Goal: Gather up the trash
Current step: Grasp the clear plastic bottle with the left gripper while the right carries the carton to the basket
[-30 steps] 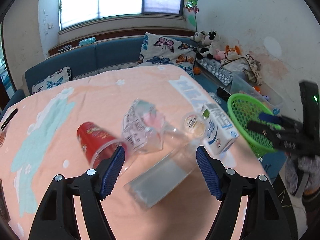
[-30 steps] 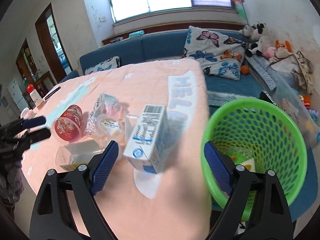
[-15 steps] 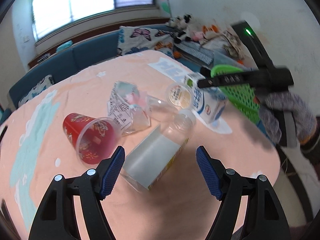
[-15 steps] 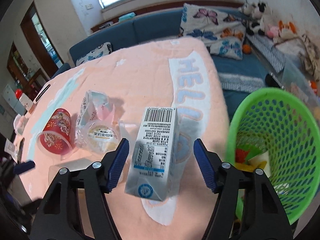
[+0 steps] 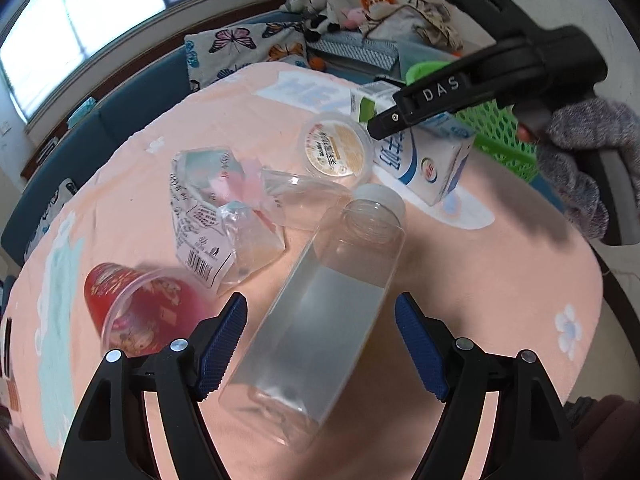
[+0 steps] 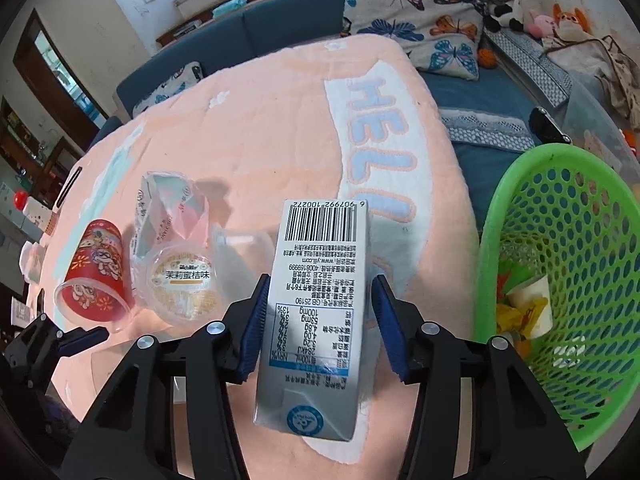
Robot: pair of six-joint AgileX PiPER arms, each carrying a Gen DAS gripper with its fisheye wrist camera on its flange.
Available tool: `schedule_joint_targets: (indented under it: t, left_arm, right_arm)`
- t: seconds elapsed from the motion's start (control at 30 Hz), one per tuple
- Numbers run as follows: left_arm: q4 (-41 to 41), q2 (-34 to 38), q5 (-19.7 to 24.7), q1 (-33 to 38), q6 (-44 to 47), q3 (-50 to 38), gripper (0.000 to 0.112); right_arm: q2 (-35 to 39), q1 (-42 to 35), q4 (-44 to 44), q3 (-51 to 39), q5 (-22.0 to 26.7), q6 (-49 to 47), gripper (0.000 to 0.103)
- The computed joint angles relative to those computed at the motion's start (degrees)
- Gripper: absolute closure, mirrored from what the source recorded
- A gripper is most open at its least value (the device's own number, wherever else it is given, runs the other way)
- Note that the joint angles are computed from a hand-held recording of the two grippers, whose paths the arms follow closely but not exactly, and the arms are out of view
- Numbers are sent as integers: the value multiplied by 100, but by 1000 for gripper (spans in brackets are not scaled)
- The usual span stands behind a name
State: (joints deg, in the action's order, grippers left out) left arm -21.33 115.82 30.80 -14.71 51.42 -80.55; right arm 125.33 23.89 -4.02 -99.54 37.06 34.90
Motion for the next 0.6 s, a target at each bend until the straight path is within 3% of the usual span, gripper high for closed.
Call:
schedule_joint_targets:
  t: [0.2, 0.4, 0.47, 0.6]
  left_arm:
    - [314, 271, 207, -85, -166, -338, 39]
    - [390, 417, 393, -103, -145, -545, 39]
    - [264, 533, 590, -67, -31, -725, 43]
    - [196, 545, 525, -102, 29, -670, 45]
  right_arm:
    - [-276, -3, -80, 319, -108, -78, 62]
    - [-826, -162, -51, 1027, -424, -184, 62]
    - [-1071, -263, 19, 1335, -577, -268, 62]
    - [-1517, -440, -191, 1852, -755, -125, 62]
